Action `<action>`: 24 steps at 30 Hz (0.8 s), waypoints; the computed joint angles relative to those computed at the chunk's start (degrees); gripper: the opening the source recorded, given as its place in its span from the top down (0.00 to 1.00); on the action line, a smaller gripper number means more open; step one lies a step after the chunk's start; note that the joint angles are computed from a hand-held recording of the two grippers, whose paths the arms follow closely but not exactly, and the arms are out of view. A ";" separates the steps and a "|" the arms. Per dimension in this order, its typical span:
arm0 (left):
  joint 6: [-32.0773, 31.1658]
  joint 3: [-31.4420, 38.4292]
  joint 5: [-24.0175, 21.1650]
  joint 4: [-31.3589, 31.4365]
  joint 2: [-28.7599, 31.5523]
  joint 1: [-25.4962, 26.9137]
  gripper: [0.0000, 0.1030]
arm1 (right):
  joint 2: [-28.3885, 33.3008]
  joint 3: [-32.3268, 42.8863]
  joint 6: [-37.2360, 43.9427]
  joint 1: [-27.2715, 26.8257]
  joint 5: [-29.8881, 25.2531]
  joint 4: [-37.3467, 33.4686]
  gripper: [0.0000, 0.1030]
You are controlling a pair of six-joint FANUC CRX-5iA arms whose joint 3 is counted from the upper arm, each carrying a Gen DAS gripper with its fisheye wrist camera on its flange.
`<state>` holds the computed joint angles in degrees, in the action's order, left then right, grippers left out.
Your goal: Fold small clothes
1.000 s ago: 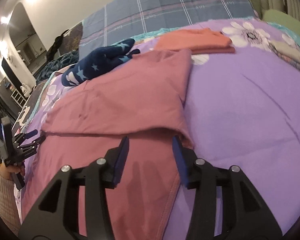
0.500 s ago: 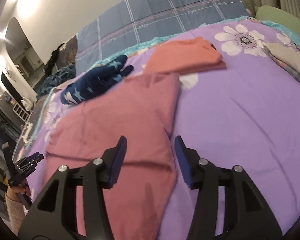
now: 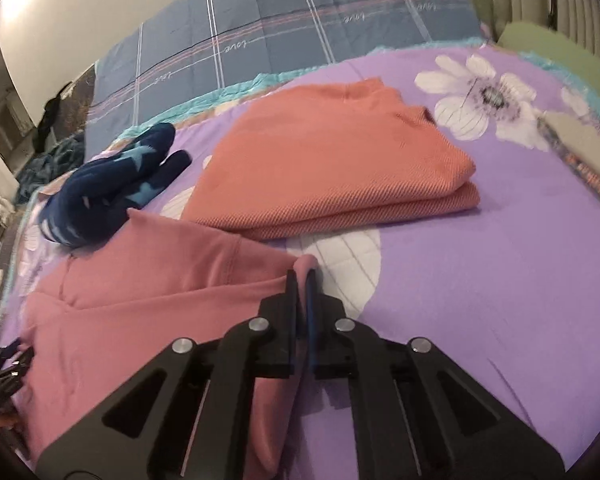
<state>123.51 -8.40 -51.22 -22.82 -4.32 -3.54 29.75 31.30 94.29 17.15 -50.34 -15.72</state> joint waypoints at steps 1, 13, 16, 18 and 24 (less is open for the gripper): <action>-0.04 -0.38 0.27 0.65 -0.39 0.39 0.32 | -0.36 -0.62 -0.34 0.26 0.58 0.81 0.85; -3.13 -9.52 -1.33 2.89 -11.08 -3.03 0.35 | -16.82 -21.76 17.46 -0.26 -0.29 -2.07 0.70; -6.56 -13.44 -0.28 9.13 -15.52 -1.85 0.39 | -20.57 -23.75 14.42 -1.39 -0.90 -5.02 0.58; -11.47 -17.75 1.11 13.86 -19.97 -2.16 0.39 | -22.43 -23.54 19.60 -4.73 -5.25 -12.52 0.57; -13.91 -24.10 -0.25 18.21 -28.25 -7.23 0.39 | -27.66 -28.61 26.10 -11.79 -15.65 -19.61 0.68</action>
